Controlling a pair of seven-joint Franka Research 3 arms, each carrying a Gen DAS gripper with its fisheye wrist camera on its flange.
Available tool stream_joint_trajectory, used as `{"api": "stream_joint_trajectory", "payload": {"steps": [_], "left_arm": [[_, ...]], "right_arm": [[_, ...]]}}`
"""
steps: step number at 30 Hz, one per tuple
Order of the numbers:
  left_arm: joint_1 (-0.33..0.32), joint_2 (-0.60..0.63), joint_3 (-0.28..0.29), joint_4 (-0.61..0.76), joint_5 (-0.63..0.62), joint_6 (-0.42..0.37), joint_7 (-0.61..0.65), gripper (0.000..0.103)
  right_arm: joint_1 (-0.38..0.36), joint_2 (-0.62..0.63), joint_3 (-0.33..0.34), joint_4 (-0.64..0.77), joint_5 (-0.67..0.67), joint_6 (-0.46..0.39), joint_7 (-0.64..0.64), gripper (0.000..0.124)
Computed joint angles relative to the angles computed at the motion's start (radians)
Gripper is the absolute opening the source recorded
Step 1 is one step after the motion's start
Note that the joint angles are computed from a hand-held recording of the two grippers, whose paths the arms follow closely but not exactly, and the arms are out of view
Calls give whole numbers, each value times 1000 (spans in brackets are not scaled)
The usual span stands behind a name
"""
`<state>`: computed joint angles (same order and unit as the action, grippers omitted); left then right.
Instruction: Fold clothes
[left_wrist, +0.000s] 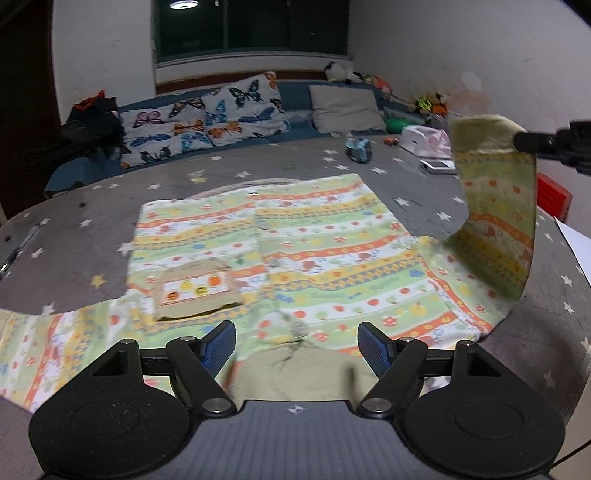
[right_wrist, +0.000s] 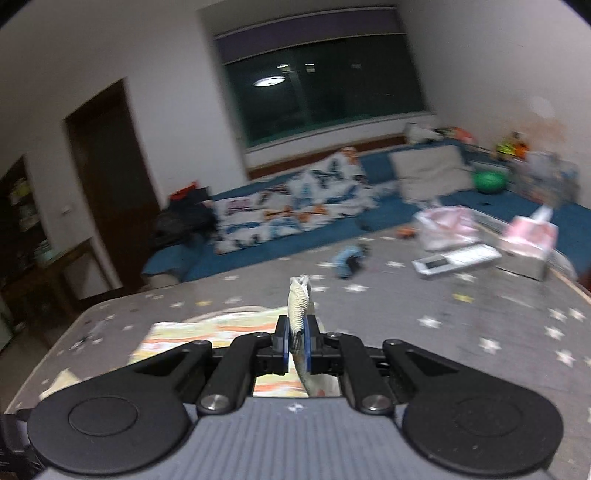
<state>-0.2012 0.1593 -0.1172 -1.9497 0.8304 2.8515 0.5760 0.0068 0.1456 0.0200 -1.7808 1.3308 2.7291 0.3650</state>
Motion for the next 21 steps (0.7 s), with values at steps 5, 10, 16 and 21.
{"api": "stream_joint_trajectory", "payload": {"steps": [5,10,16,21], "left_arm": [[21,-69,17,-85,69,25,-103,76],[66,-133,6,-162,119,23,-190,76],[122,-193,-17,-224,150,15,-255,76],[146,-203,-29,-239,134,21,-266,76]], "right_arm": [[45,-4,32,14,-27,-40,-16,7],[99,25,61,27,-76,-49,-24,7],[142,62,89,17,-161,-63,5,7],[168,77,113,-2,-191,-60,4,7]]}}
